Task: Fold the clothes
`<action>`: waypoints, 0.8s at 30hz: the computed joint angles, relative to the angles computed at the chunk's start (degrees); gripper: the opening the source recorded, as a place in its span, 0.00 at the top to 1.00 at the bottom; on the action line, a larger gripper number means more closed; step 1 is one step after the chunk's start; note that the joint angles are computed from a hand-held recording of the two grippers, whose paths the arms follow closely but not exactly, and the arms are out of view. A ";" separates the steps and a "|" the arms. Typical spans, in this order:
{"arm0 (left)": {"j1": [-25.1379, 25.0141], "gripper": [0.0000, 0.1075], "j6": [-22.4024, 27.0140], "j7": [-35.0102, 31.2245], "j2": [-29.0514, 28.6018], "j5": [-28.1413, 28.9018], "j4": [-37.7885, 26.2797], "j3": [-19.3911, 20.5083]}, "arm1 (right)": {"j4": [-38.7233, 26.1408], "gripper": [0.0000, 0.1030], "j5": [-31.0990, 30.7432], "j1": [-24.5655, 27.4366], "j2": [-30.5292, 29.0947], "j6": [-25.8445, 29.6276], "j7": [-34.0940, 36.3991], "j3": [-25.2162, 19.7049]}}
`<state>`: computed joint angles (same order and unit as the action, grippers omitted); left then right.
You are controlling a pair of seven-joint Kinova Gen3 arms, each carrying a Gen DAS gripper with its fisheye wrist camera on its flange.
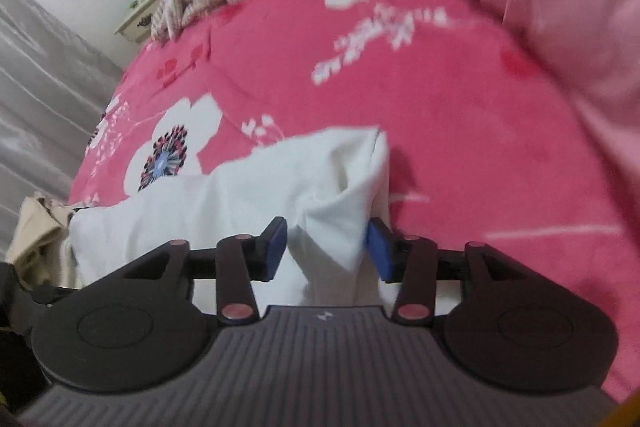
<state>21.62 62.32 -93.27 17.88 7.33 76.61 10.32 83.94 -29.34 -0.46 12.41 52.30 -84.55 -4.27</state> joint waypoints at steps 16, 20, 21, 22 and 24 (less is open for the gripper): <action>0.76 0.61 -1.88 1.56 -1.02 -1.58 1.91 0.06 | 9.12 0.87 -12.78 8.76 1.20 -8.44 -1.48 -2.95; 0.10 0.64 -0.97 1.58 -1.70 -0.91 0.80 -0.14 | 10.74 0.79 -9.05 7.53 -3.80 -12.60 -4.10 -1.95; -0.44 0.64 -2.08 1.44 -2.63 -0.23 1.45 -0.24 | 10.43 0.78 -6.72 4.88 -4.81 -13.36 -3.93 0.35; -1.14 0.64 -3.25 1.19 -3.50 0.65 2.02 -0.31 | 9.23 0.78 -4.39 2.22 -5.19 -13.35 -3.00 2.35; -2.03 0.64 -5.78 0.99 -4.67 1.40 2.66 -0.55 | 5.54 0.78 0.27 -3.08 -4.95 -12.21 -0.80 5.62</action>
